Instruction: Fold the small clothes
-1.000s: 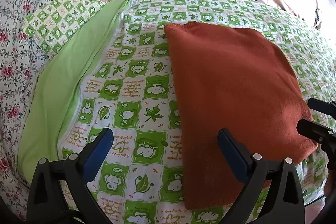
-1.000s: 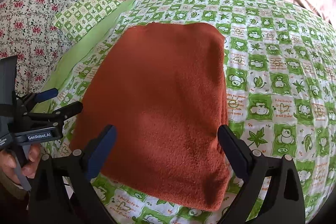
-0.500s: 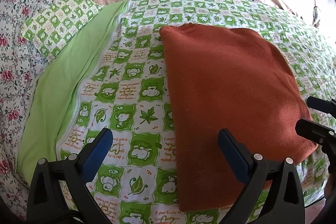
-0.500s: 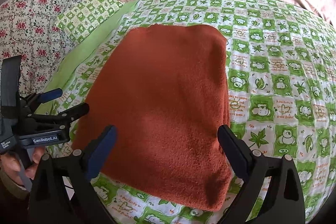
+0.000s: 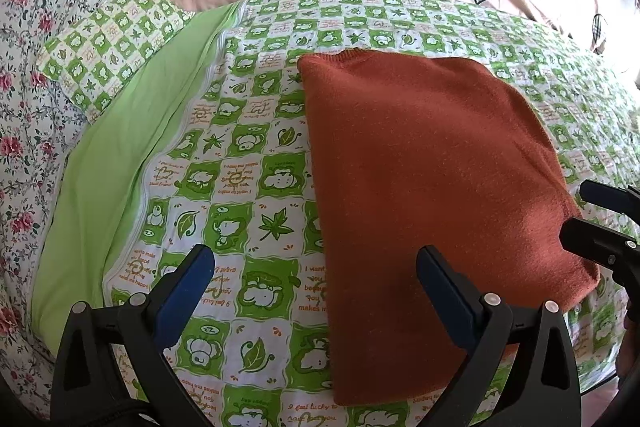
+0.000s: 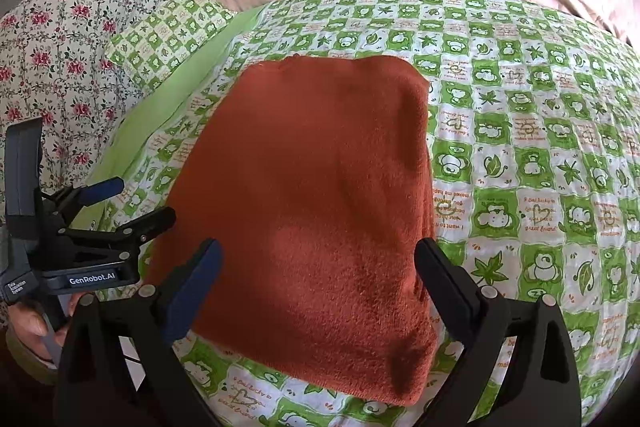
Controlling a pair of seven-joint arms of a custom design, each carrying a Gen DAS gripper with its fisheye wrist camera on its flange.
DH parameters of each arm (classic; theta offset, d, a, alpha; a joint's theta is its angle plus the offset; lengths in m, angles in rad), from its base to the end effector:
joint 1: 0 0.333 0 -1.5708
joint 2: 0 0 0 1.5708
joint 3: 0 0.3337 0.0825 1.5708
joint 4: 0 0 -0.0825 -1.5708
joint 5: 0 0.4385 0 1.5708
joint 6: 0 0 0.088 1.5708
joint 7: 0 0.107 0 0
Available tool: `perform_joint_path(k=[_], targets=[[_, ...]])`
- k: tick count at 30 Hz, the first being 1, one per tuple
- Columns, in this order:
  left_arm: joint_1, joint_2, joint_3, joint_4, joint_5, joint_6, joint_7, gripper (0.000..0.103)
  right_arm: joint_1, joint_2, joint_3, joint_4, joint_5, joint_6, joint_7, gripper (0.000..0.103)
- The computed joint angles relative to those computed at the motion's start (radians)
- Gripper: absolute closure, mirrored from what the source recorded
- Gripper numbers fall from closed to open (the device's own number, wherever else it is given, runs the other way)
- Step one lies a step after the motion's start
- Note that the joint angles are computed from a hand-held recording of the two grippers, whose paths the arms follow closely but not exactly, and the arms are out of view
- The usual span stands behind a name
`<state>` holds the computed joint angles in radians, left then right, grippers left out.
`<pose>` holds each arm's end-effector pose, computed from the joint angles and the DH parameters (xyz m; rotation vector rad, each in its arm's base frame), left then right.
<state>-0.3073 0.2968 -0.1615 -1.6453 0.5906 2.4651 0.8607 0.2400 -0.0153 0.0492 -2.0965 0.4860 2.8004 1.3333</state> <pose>0.6692 -0.3253 0.4993 -1.7110 1.9007 -0.5576 0.6142 0.1599 0.4984 -1.7989 1.5830 -0.3179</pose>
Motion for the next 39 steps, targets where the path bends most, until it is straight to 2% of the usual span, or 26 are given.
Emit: perform_joint_path(k=[39], targets=[[0.006,-0.011,-0.003,-0.016,-0.016,0.027,0.010,0.002,0.006,0.012,0.004,0.012,-0.001,-0.007,-0.001,0.006]])
